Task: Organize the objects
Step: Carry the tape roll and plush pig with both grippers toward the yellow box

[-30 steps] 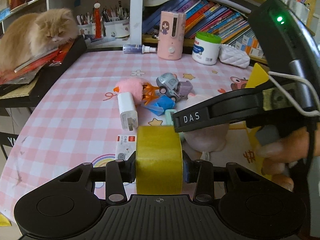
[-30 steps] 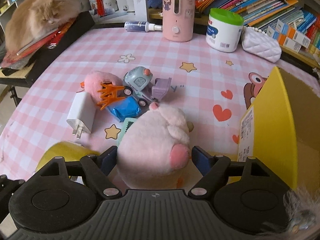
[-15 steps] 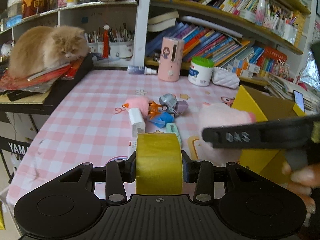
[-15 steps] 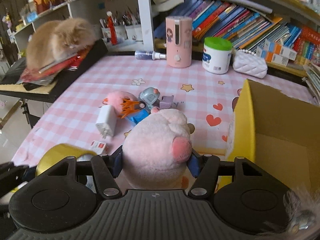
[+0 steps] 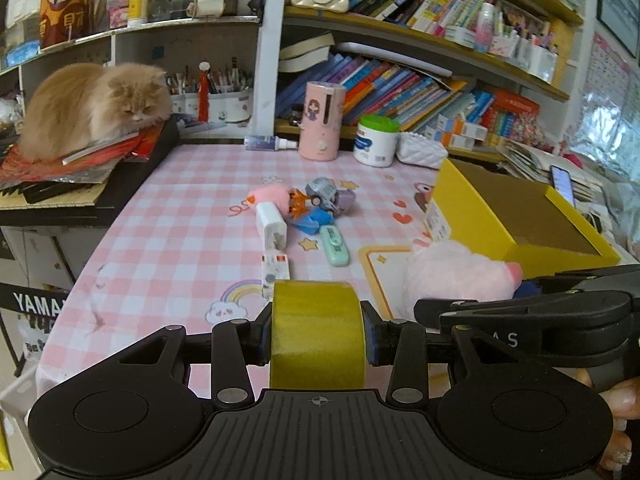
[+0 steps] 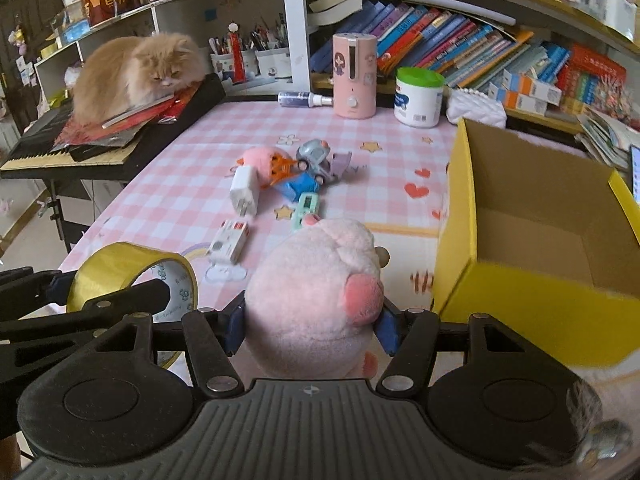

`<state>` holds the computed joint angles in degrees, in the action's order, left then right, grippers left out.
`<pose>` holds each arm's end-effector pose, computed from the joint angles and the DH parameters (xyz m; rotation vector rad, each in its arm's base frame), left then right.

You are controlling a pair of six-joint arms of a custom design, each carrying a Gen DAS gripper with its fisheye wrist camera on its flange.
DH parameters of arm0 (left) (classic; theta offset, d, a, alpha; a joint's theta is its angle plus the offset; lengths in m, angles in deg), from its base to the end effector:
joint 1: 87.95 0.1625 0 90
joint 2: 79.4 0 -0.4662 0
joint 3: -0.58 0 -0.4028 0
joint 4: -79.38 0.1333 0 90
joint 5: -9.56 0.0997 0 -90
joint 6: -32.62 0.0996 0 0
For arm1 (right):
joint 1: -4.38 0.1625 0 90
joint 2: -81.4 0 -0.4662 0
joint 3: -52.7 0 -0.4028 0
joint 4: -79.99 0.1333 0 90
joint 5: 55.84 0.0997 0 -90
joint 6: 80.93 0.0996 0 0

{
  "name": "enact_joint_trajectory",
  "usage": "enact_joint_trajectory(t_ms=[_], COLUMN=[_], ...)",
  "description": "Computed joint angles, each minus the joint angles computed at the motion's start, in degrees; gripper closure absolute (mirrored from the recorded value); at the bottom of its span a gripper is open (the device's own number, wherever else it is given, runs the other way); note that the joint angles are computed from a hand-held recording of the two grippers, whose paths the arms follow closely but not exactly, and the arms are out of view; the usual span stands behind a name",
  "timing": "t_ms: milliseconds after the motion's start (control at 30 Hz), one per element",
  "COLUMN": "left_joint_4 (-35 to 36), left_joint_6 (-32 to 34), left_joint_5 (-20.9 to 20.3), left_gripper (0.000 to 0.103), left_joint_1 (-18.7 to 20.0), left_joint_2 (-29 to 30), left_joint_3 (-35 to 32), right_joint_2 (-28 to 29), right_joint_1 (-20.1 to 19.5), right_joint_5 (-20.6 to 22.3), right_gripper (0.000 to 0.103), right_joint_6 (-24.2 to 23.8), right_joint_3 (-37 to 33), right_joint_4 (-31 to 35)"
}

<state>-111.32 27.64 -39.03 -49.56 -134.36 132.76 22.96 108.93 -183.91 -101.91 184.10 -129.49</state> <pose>-0.2509 -0.4529 0.1226 0.8222 2.4118 -0.9200 0.1921 -0.4538 0.1930 0.3741 -2.2770 0.9354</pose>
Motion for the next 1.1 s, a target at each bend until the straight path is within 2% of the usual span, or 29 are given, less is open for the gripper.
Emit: enact_joint_trajectory(t_ms=[600,1100], left_joint_4=[2.9,4.1], left_joint_6=[-1.2,4.4], left_joint_5=[-5.7,-15.1], left_gripper=[0.064,0.064], left_joint_1=[-4.3,-6.6], left_joint_2=[-3.6,-0.2], left_joint_3=[7.0,5.9], right_joint_2=[-0.7,-3.4], right_joint_1=[2.9,3.2], right_joint_5=[-7.3,-14.8], right_gripper=[0.044,0.044], right_joint_6=[12.6,24.9], right_joint_3=[10.6,19.2], right_joint_4=[-6.7,-11.6])
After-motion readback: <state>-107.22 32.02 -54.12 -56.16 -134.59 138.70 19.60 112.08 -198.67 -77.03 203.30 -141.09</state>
